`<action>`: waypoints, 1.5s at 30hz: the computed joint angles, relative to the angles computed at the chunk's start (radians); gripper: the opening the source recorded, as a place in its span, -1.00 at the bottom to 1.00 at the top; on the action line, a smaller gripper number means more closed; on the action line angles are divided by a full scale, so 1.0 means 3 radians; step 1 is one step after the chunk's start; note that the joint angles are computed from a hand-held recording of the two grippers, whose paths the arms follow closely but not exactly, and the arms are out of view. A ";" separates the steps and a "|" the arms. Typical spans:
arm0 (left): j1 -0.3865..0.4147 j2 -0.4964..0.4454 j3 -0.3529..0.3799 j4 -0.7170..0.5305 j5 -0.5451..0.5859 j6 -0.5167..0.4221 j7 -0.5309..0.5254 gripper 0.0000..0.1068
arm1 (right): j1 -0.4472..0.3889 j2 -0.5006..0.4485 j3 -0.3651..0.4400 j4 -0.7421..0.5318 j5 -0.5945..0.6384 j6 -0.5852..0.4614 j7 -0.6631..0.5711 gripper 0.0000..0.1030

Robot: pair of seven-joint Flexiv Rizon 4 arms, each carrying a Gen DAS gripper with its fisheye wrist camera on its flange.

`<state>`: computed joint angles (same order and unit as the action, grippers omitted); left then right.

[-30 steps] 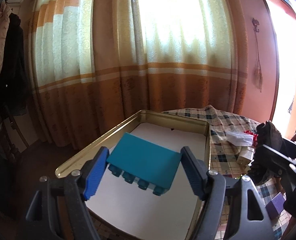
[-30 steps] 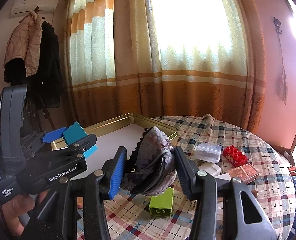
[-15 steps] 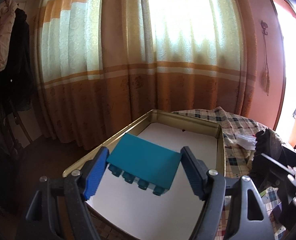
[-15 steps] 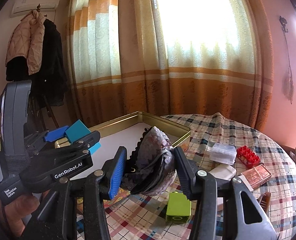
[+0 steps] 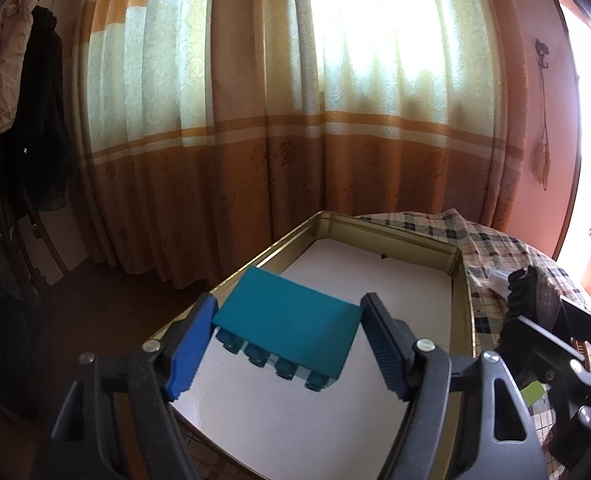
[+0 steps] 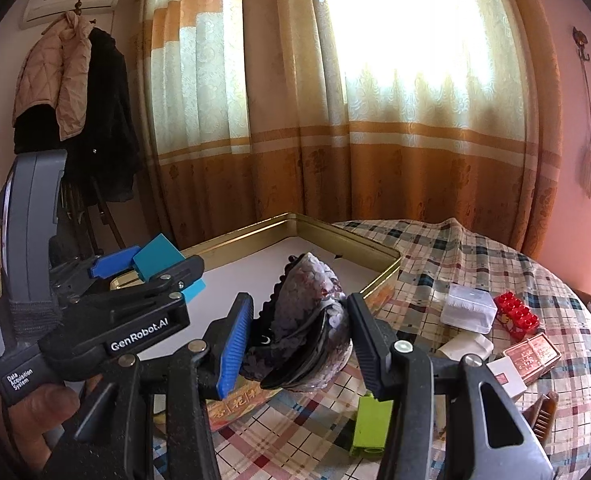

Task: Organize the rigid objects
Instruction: 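Lift and carry the teal brick and grey rock toward the gold tin tray, then lower the teal brick into the tray with the left tool while the right tool releases the rock there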

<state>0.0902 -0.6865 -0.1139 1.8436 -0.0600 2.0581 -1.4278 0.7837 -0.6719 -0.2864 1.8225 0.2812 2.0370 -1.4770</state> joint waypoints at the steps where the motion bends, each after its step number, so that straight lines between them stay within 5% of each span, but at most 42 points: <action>1: 0.0015 0.0002 -0.0012 -0.0012 0.0002 -0.0036 0.0000 0.38 | -0.0005 0.0001 0.0004 -0.0012 -0.0008 -0.0020 0.0004 -0.01; 14: 0.0037 0.0020 -0.0027 -0.0163 -0.0079 -0.0395 0.0129 0.38 | -0.0128 -0.0023 0.0046 -0.0201 -0.0355 -0.0332 0.0263 -0.01; 24: 0.0067 0.0045 -0.0094 -0.0479 -0.0269 -0.1191 0.0450 0.38 | -0.0651 -0.0142 0.0396 -0.0622 -0.1035 -0.0920 0.0721 -0.01; 31: -0.0515 -0.0093 0.0689 -0.1001 -0.0335 -0.1834 0.0496 0.38 | -0.1003 -0.0342 0.0720 -0.1060 -0.1502 -0.1495 0.0940 -0.01; 42: -0.0665 -0.0294 0.0961 -0.1536 0.0011 -0.2389 0.0312 0.40 | -0.1263 -0.0522 0.1027 -0.1303 -0.1908 -0.1801 0.1074 0.03; 45: -0.0628 -0.0280 0.0904 -0.1539 0.0062 -0.2420 0.0297 0.41 | -0.1273 -0.0518 0.1043 -0.1275 -0.1918 -0.1728 0.1100 0.39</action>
<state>-0.0983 -0.7704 0.1574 1.3819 -0.0413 1.3320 -1.3388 0.4017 -0.8272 0.0264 1.4401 -0.2943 1.5187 -1.1471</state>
